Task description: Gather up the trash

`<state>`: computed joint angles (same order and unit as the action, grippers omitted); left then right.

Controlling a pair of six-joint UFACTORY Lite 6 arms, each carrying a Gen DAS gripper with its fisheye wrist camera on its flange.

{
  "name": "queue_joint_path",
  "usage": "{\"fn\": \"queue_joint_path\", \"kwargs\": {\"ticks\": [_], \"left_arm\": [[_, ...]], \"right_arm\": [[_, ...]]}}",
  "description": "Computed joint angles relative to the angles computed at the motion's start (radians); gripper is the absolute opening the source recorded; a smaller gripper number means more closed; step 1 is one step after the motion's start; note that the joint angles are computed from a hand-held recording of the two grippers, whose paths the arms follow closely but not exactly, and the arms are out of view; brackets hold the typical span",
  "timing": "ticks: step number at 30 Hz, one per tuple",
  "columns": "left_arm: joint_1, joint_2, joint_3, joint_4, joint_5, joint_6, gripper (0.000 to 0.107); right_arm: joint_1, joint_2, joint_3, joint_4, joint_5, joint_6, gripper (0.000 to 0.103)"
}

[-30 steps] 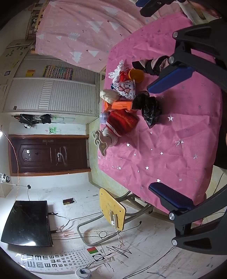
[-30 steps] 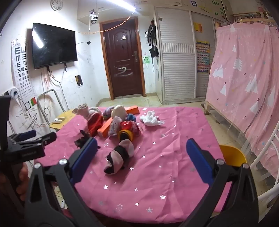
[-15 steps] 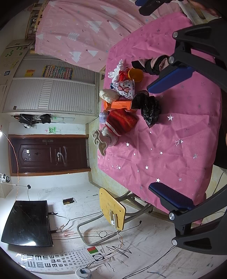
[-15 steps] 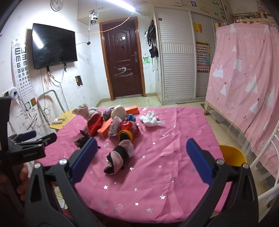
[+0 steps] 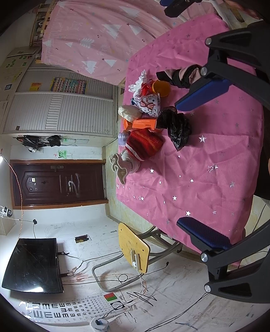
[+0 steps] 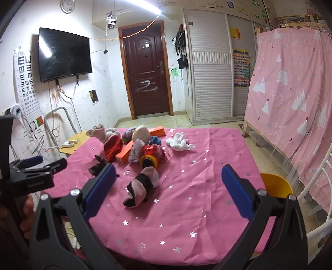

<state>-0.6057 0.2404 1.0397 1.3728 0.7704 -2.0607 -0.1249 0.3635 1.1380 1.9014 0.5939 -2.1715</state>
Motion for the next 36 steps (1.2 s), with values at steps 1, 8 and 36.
{"fn": "queue_joint_path", "kwargs": {"ticks": [1,8,36], "left_arm": [[0.0,0.001,0.001,-0.001,0.001,0.0,0.094],[0.001,-0.009,-0.006,-0.003,0.003,0.004,0.094],[0.0,-0.011,-0.008,-0.004,0.005,0.007,0.094]], "right_arm": [[0.0,-0.001,-0.001,0.001,-0.001,-0.001,0.098],[0.0,0.001,-0.001,0.004,0.0,-0.005,0.098],[0.0,0.004,0.0,0.013,0.002,-0.016,0.098]]}}
